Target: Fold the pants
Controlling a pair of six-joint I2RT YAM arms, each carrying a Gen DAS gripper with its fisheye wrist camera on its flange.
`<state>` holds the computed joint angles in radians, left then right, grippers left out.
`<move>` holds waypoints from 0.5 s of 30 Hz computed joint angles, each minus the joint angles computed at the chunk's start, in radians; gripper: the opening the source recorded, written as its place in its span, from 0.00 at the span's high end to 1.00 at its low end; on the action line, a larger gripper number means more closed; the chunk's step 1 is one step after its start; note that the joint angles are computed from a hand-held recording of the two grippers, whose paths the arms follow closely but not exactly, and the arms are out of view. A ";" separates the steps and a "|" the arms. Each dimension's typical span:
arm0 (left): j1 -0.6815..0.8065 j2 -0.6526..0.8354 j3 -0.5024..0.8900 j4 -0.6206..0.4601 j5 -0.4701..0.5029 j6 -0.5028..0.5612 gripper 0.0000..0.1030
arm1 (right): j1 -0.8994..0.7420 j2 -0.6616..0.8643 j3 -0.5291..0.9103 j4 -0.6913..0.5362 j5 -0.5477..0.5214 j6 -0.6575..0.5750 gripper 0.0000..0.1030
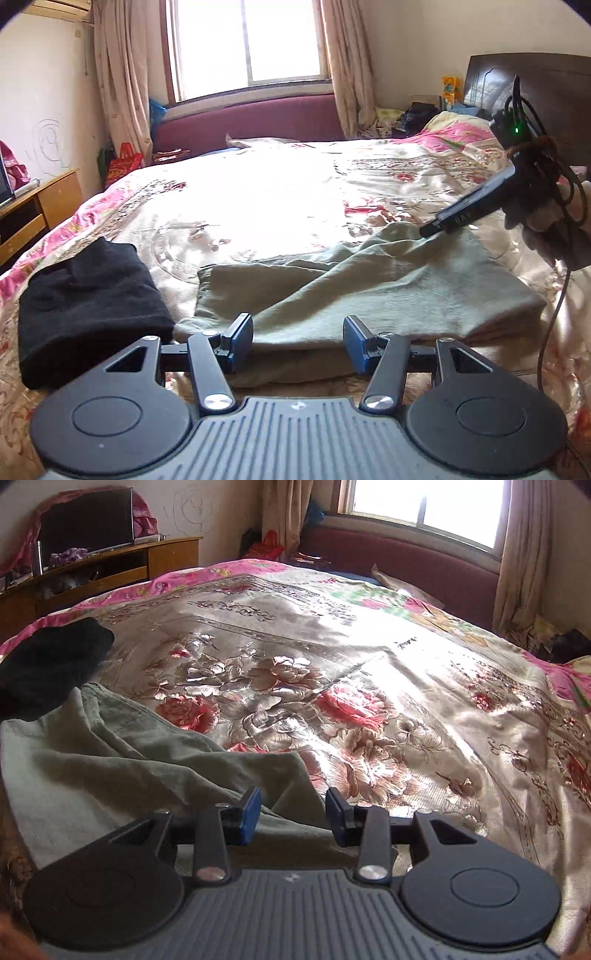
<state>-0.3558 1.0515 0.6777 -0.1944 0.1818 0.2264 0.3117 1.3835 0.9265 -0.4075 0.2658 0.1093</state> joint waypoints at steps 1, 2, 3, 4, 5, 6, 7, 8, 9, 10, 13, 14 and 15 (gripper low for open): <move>-0.002 0.003 0.010 -0.004 -0.006 -0.007 0.35 | -0.007 0.033 0.009 -0.020 0.024 -0.022 0.65; -0.001 0.018 0.023 -0.004 0.006 -0.008 0.35 | -0.016 0.055 0.009 -0.031 0.041 -0.049 0.65; 0.008 0.084 0.032 0.066 0.022 -0.006 0.34 | -0.030 0.072 0.007 -0.050 0.059 -0.072 0.65; -0.008 0.118 0.048 0.091 0.025 -0.007 0.34 | -0.039 0.070 -0.004 -0.055 0.080 -0.074 0.65; -0.023 0.151 0.059 0.121 0.024 -0.009 0.33 | -0.054 0.056 -0.009 -0.059 0.082 -0.069 0.65; -0.052 0.215 0.087 0.166 0.019 -0.008 0.33 | -0.068 0.035 -0.012 -0.063 0.068 -0.059 0.65; -0.070 0.255 0.112 0.182 0.019 0.001 0.33 | -0.080 0.006 -0.019 -0.051 0.050 -0.050 0.65; -0.098 0.301 0.135 0.205 0.001 0.004 0.33 | -0.085 -0.018 -0.021 -0.038 0.026 -0.044 0.64; -0.115 0.346 0.157 0.228 -0.006 0.011 0.33 | -0.088 -0.030 -0.019 -0.030 0.001 -0.040 0.63; -0.133 0.377 0.182 0.229 -0.012 0.008 0.33 | -0.088 -0.029 -0.002 -0.021 -0.049 -0.043 0.62; -0.145 0.429 0.217 0.204 0.016 0.016 0.31 | -0.047 0.055 0.050 0.018 -0.094 -0.097 0.62; -0.151 0.442 0.211 0.202 0.002 0.037 0.31 | -0.034 0.102 0.076 0.017 -0.079 -0.104 0.61; -0.157 0.470 0.214 0.205 -0.024 0.055 0.31 | -0.028 0.153 0.104 0.013 -0.076 -0.118 0.61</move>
